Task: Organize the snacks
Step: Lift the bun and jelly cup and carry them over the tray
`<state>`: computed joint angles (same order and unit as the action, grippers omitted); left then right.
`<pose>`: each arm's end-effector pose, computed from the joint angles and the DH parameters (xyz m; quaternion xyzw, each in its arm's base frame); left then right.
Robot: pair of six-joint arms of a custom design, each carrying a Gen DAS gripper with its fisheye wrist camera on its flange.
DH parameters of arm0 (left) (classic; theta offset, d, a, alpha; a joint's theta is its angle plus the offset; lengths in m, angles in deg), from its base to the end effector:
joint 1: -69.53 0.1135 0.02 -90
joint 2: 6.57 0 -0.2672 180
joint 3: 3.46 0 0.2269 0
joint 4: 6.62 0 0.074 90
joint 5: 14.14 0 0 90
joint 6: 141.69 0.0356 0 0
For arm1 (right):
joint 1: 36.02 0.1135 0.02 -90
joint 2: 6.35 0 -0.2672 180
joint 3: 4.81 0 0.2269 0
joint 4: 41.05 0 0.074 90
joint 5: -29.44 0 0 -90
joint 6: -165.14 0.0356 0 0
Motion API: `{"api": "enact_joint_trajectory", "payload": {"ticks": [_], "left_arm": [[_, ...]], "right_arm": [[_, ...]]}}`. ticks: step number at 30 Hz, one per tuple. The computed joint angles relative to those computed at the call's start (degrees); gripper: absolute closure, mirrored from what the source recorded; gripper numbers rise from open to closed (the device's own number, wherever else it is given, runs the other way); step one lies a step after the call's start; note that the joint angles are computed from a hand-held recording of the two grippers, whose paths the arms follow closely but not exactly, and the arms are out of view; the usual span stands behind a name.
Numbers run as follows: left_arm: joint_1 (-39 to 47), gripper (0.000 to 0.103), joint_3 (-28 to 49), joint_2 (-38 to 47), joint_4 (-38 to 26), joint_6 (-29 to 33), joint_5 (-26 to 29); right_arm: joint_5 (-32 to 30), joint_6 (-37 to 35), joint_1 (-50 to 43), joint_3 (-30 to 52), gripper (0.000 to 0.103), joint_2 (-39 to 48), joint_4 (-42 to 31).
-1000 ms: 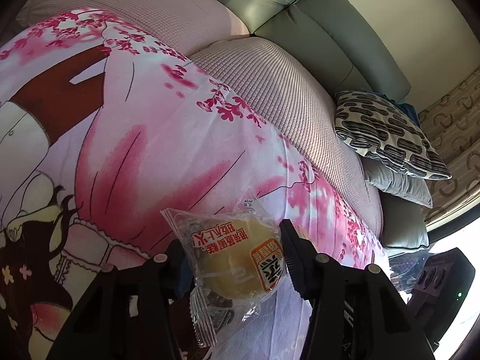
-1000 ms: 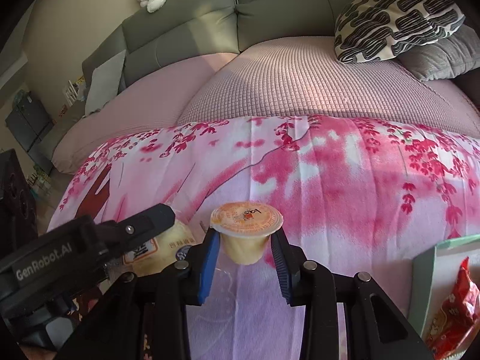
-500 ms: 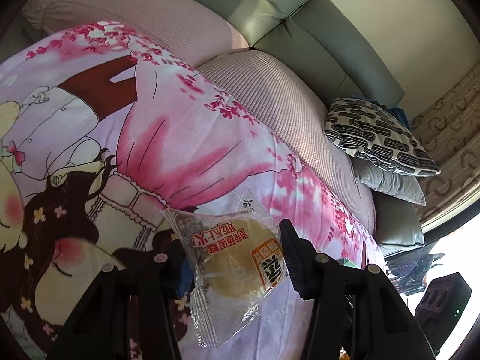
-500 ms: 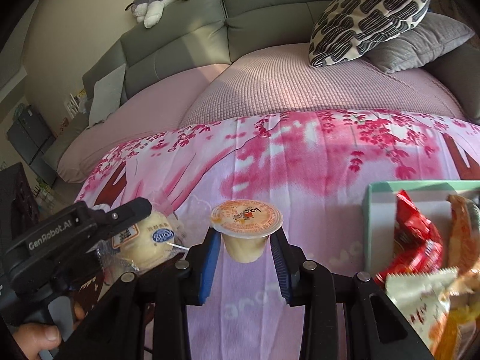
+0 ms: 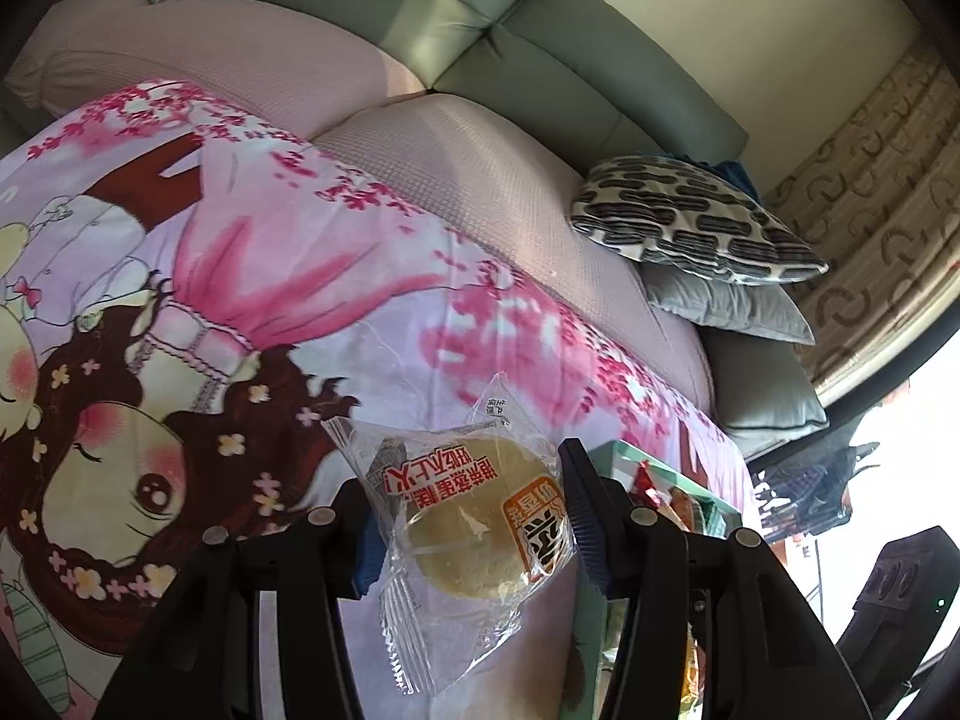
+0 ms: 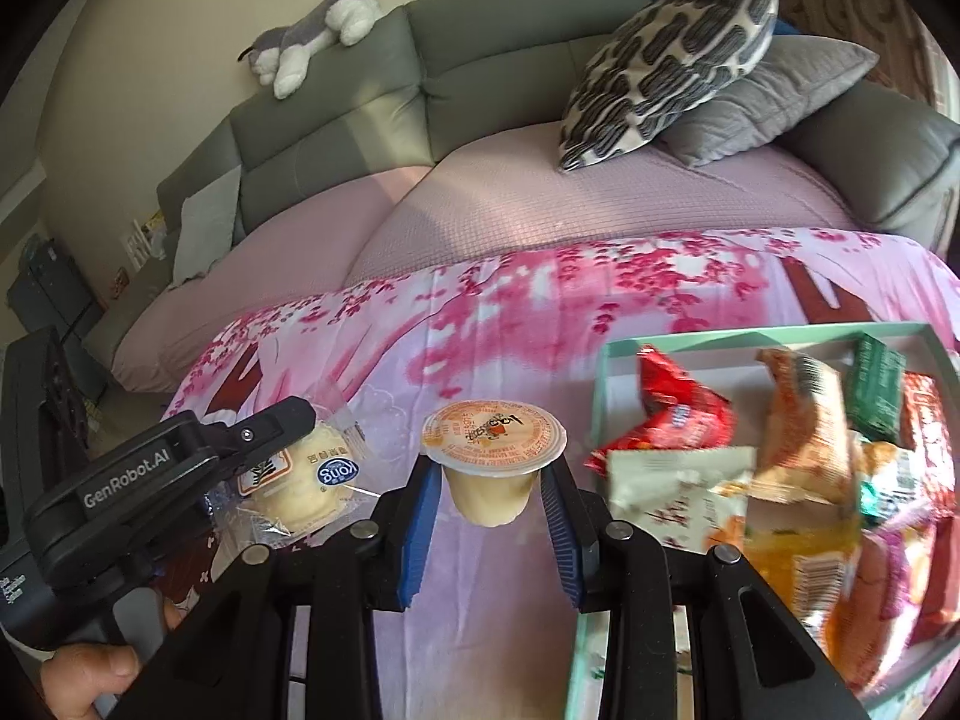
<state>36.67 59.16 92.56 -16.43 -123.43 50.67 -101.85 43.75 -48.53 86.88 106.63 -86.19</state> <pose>0.2754 -0.1599 0.1655 -0.3780 0.8272 -0.1635 0.3822 0.3722 -0.0585 0.1848 -0.2213 0.8918 0.2487 0.3063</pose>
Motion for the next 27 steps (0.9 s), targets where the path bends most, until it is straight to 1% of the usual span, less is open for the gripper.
{"api": "enact_joint_trajectory", "payload": {"ticks": [4, 8, 18, 21, 24, 27], "left_arm": [[-1.91, 0.05, 4.83, 3.5, 0.07, 2.19, 1.43], [-3.95, 0.05, 10.5, 7.81, 0.16, 4.12, 3.67], [-7.84, 0.049, 25.19, 17.3, -4.24, 8.95, 6.98], [-8.45, 0.05, 28.73, 19.51, -5.51, 9.89, 7.06], [-8.98, 0.05, 32.27, 21.34, -8.17, 10.91, 6.32], [-9.29, 0.049, 34.33, 22.64, -9.6, 10.98, 6.0]], "right_arm": [[-0.55, 1.24, -4.29, 3.08, 0.066, 0.74, -0.6], [0.65, 2.63, -7.74, 6.66, 0.066, 2.69, -0.14], [3.43, 7.82, -14.74, 19.87, 0.066, 11.96, -2.09], [3.46, 8.71, -15.91, 22.4, 0.066, 13.68, -2.54], [3.51, 9.61, -16.67, 24.04, 0.066, 14.97, -2.14], [3.35, 9.48, -16.93, 24.45, 0.066, 15.79, -1.12]]}}
